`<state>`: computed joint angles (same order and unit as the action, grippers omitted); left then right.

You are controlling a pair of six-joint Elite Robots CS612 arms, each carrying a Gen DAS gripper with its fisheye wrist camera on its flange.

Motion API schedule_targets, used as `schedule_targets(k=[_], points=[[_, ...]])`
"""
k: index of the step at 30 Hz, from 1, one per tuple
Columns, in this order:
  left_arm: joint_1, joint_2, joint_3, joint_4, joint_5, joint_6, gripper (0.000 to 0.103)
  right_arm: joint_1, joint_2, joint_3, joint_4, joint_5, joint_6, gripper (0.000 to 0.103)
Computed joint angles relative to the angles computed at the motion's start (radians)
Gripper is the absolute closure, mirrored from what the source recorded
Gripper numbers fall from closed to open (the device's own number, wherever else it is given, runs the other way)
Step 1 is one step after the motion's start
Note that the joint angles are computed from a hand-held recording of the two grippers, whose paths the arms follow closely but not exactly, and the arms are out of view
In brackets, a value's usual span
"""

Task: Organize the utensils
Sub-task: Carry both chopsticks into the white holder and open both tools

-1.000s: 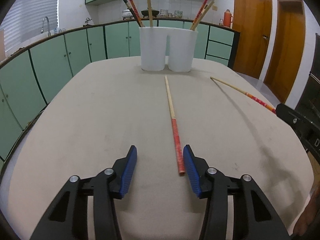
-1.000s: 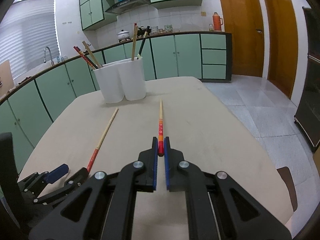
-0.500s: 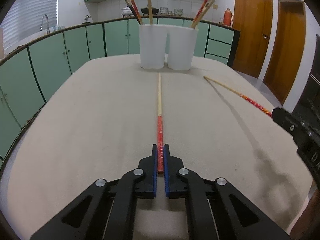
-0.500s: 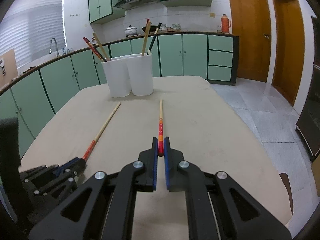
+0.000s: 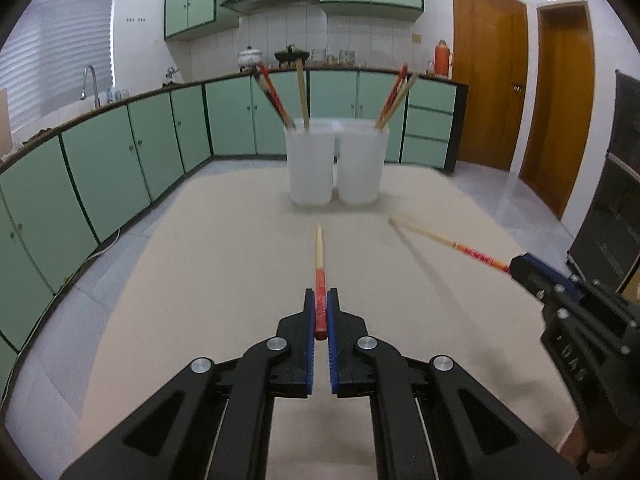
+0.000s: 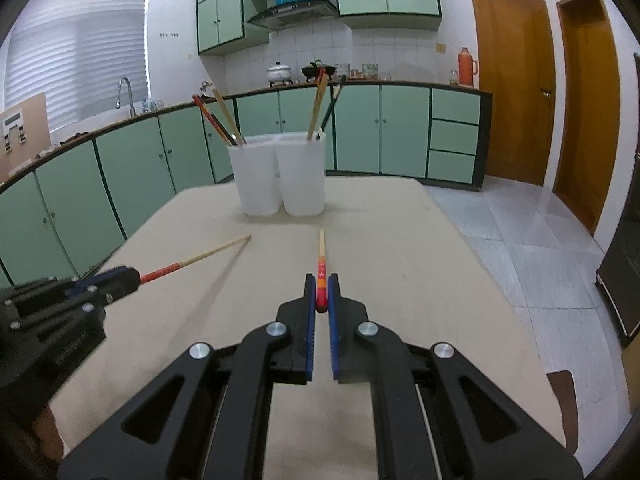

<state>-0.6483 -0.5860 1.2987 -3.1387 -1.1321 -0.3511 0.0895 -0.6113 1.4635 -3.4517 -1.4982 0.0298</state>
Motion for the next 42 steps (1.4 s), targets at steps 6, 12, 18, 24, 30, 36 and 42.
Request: schedule_targets(k=[6, 12, 18, 24, 30, 36, 42], points=[[0.008, -0.016, -0.005, -0.059, -0.003, 0.017, 0.098, -0.007, -0.019, -0.007, -0.018, 0.034, 0.004, 0.098], [0.018, -0.016, -0.042, -0.109, 0.003, 0.052, 0.098, -0.018, -0.036, -0.045, -0.002, 0.065, 0.007, 0.098], [0.031, -0.006, -0.093, -0.129, -0.006, 0.072, 0.098, -0.027, -0.043, -0.108, 0.06, 0.11, -0.002, 0.098], [0.043, -0.003, -0.129, -0.137, -0.031, 0.086, 0.098, -0.039, -0.041, -0.174, 0.155, 0.17, 0.015, 0.098], [0.05, 0.0, -0.158, -0.145, -0.055, 0.103, 0.098, -0.041, -0.039, -0.219, 0.18, 0.196, 0.009, 0.098], [0.057, -0.006, -0.173, -0.16, -0.081, 0.115, 0.098, -0.045, -0.028, -0.284, 0.191, 0.213, 0.003, 0.098], [0.065, -0.011, -0.197, -0.194, -0.094, 0.135, 0.098, -0.045, -0.001, -0.38, 0.192, 0.222, 0.01, 0.098]])
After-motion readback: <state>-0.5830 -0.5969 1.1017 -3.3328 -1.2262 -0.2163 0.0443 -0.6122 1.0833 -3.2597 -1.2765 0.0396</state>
